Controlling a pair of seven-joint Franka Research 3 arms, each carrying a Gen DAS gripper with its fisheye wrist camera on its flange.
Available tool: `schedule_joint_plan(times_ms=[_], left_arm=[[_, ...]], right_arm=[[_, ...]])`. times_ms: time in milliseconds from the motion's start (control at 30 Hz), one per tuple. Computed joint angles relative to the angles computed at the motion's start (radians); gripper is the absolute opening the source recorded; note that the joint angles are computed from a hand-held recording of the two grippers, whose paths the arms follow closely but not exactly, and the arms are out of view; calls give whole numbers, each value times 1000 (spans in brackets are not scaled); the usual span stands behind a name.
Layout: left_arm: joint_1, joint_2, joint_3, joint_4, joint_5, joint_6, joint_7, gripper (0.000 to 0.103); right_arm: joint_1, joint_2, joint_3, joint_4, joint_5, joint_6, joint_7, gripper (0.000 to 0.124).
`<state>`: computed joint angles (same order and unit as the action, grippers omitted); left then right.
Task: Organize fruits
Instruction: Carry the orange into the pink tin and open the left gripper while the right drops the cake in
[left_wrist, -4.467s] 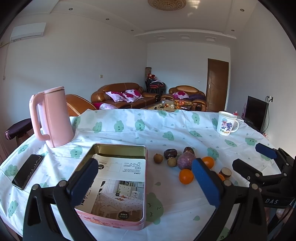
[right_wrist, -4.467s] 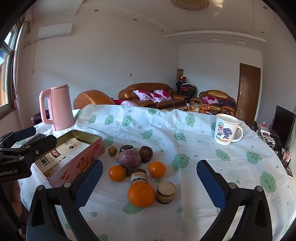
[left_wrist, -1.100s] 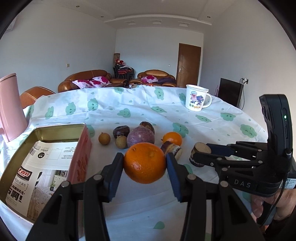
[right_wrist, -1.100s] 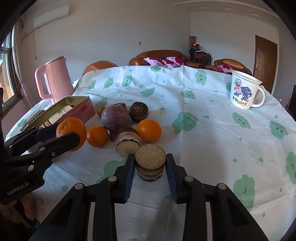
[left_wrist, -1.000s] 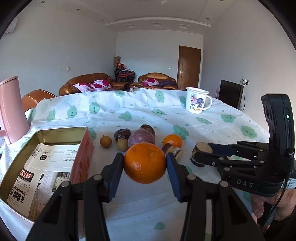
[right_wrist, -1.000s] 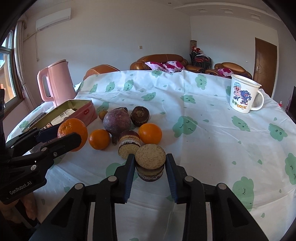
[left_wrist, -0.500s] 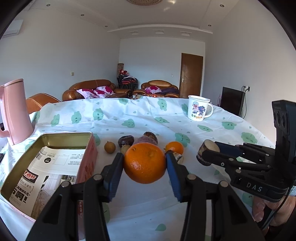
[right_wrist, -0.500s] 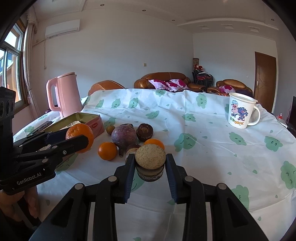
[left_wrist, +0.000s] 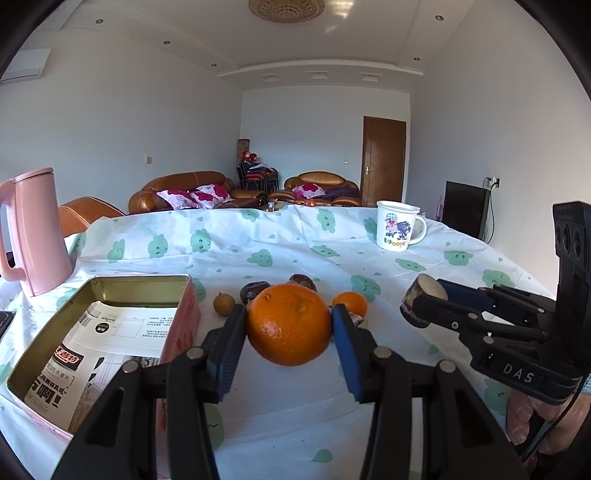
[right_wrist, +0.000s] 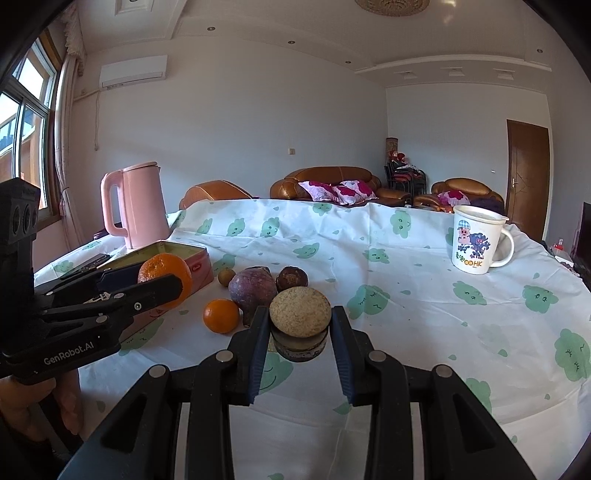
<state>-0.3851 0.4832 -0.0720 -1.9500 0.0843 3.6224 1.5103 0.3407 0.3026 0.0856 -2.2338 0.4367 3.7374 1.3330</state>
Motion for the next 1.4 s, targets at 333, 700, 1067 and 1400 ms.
schedule_joint_plan(times_ms=[333, 700, 1067, 1400], left_arm=[[-35, -60, 68, -53, -123, -7, 50, 49], [3, -84, 127, -51, -225, -105, 52, 49], [111, -73, 108, -29, -113, -172, -65, 49], [166, -61, 96, -2, 26, -240, -172, 49]], right_arm=[[27, 11, 6, 95, 52, -108, -71, 35], [18, 127, 49, 348, -168, -335, 47, 35], [192, 276, -90, 609, -177, -525, 11, 35], [247, 354, -151, 729, -272, -669, 78, 35]])
